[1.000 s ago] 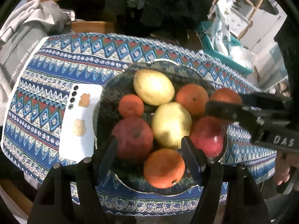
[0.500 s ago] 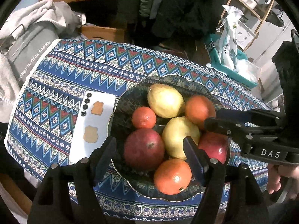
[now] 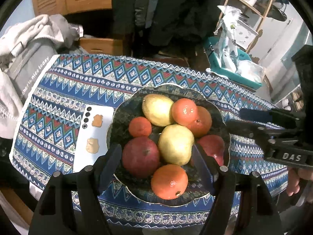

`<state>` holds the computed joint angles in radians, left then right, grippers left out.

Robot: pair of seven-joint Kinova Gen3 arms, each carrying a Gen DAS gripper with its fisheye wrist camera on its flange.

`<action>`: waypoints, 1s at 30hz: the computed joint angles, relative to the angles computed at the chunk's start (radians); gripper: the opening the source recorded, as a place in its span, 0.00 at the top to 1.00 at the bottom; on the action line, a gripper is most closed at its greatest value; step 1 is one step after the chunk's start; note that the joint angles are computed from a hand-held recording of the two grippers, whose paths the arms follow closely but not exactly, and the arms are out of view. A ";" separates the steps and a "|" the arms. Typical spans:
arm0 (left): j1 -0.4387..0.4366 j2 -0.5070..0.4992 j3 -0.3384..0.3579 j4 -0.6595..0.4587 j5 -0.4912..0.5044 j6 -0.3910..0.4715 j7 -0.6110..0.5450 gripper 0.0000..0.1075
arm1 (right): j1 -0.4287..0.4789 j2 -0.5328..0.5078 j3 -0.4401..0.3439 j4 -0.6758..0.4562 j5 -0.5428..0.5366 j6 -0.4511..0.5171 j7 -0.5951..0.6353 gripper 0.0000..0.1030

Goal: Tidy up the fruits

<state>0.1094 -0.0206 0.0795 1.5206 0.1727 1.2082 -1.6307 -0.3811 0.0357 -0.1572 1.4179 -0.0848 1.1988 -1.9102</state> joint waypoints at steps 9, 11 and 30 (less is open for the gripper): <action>0.025 -0.058 0.017 -0.028 -0.024 0.019 0.013 0.26 | -0.016 -0.104 -0.030 -0.016 0.117 0.063 -0.051 0.41; 0.035 -0.076 0.028 -0.035 -0.042 0.017 0.017 0.25 | -0.010 -0.129 -0.034 -0.016 0.127 0.076 -0.056 0.40; 0.104 -0.179 0.114 -0.112 -0.166 0.003 0.092 0.15 | 0.096 -0.323 -0.142 -0.053 0.270 0.120 -0.127 0.22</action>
